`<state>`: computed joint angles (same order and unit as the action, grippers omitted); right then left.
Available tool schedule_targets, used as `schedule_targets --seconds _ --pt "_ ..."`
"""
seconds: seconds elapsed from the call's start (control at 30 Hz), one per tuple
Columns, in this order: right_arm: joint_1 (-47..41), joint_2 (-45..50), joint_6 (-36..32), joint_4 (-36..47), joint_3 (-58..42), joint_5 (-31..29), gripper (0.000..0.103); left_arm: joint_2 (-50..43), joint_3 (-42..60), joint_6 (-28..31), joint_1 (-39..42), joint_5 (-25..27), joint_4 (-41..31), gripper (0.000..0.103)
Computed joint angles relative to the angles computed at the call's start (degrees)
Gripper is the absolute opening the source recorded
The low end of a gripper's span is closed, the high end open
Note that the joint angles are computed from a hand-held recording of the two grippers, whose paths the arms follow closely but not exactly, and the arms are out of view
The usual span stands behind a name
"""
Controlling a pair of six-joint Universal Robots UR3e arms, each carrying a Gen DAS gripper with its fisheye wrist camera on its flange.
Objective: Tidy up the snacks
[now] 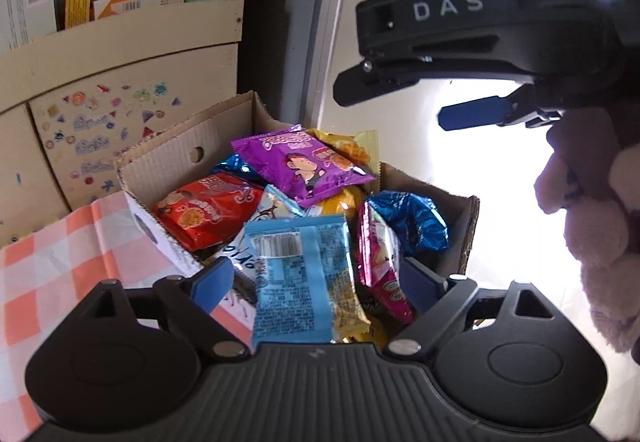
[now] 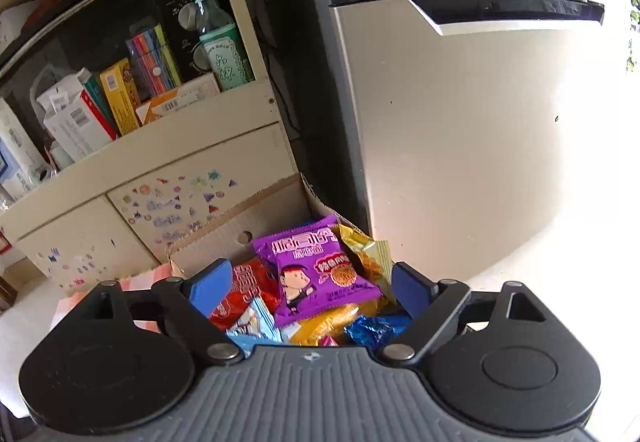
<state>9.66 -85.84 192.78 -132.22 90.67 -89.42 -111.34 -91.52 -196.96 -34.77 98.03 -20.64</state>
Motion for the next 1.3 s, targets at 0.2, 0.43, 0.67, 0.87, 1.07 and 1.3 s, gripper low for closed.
schedule_targets --seconds 0.2,0.43,0.67,0.87,1.07,1.3 --pt "1.70 -1.79 0.23 2.94 0.10 -3.31 0.096 1.93 2.15 -2.29 -0.68 3.19 -8.25 0.092" --pt "2.60 -3.71 0.32 4.46 1.20 -6.74 0.099 4.18 2.87 -3.03 -0.70 6.03 -15.24 0.093" --pt "3.29 -6.16 0.81 7.28 2.35 -10.09 0.102 5.55 3.81 -3.07 -0.54 9.76 -19.65 0.094" --pt "3.59 -9.10 1.19 9.84 3.87 -10.95 0.103 5.70 5.91 -4.57 -0.93 12.63 -23.22 0.095" --pt "5.10 -10.16 1.54 13.39 3.50 -13.15 0.103 5.29 9.16 -4.95 -1.87 15.44 -26.27 0.095" --pt "6.60 -10.49 2.05 16.61 3.09 -15.07 0.103 3.84 14.06 -5.25 -3.14 17.98 -30.30 0.096"
